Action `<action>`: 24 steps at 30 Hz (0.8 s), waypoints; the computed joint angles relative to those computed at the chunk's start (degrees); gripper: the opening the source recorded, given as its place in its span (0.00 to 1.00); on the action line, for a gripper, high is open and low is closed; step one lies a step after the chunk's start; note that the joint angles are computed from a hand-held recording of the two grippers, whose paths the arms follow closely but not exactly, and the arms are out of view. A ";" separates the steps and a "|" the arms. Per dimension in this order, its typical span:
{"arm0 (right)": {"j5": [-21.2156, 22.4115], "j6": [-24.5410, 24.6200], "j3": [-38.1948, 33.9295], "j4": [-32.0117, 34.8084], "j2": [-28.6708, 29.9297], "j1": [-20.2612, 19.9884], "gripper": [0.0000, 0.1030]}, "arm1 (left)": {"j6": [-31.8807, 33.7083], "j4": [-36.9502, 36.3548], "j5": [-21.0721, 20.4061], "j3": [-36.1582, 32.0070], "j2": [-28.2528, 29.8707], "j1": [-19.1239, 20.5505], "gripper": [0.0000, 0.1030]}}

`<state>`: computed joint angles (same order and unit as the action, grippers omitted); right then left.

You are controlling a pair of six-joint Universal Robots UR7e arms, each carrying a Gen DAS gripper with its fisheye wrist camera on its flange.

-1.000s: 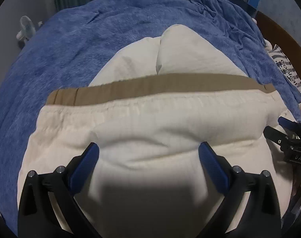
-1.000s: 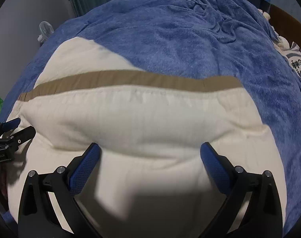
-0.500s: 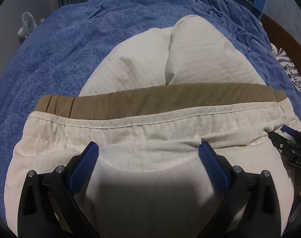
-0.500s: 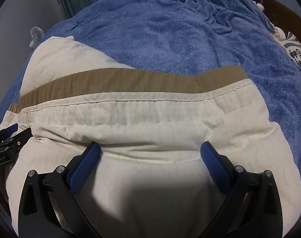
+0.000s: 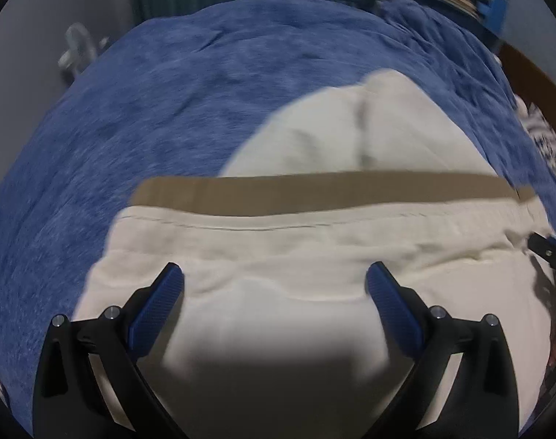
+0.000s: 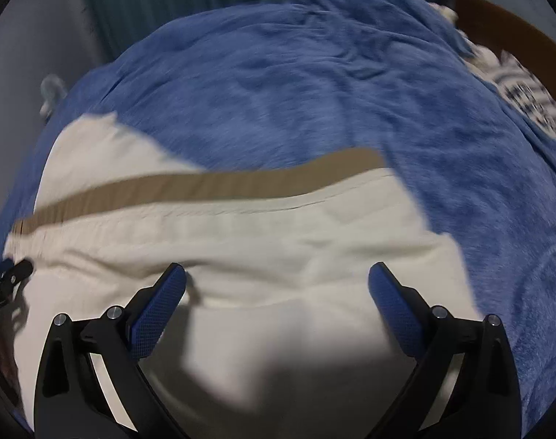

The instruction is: Fold large clothes

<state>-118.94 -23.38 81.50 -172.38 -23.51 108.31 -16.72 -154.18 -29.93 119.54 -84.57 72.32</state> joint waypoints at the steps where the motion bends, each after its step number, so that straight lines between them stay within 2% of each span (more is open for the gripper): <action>1: -0.45 0.74 -0.49 0.56 -0.10 -0.43 0.94 | -0.64 0.54 -0.36 -0.13 -0.53 0.67 0.94; 3: -1.28 1.88 -1.69 2.27 0.09 -1.38 0.94 | -0.63 -0.54 -2.10 -0.30 -1.06 2.54 0.94; 5: 0.45 3.84 -2.56 5.40 0.12 -2.56 0.94 | -1.03 -1.77 -5.76 -0.68 -1.12 4.50 0.94; 7: -0.09 3.97 -2.49 4.93 0.27 -2.41 0.94 | -1.53 -0.93 -4.54 -0.78 -0.89 4.00 0.94; 9: -1.36 1.80 -1.13 2.47 -0.04 -1.41 0.94 | -2.94 0.71 -1.77 -0.30 -1.19 2.32 0.94; 12: 1.54 -0.56 2.28 1.54 -2.30 -0.69 0.94 | -3.28 1.18 -3.73 1.97 -3.61 -0.49 0.94; 14: 2.96 -3.20 5.88 0.07 -4.29 -0.07 0.94 | -3.43 1.85 -3.12 5.74 -6.11 -4.21 0.94; 20: 6.30 -10.66 18.04 -1.71 -11.21 0.49 0.94 | -10.24 11.89 -3.91 12.62 -13.08 -11.56 0.94; 23: 6.39 -14.53 21.69 -3.81 -12.62 0.13 0.94 | -13.70 17.08 -3.68 15.64 -15.48 -12.79 0.94; 24: 6.90 -14.70 22.67 -3.62 -13.37 -0.54 0.94 | -13.20 16.59 -3.62 17.43 -16.64 -13.09 0.94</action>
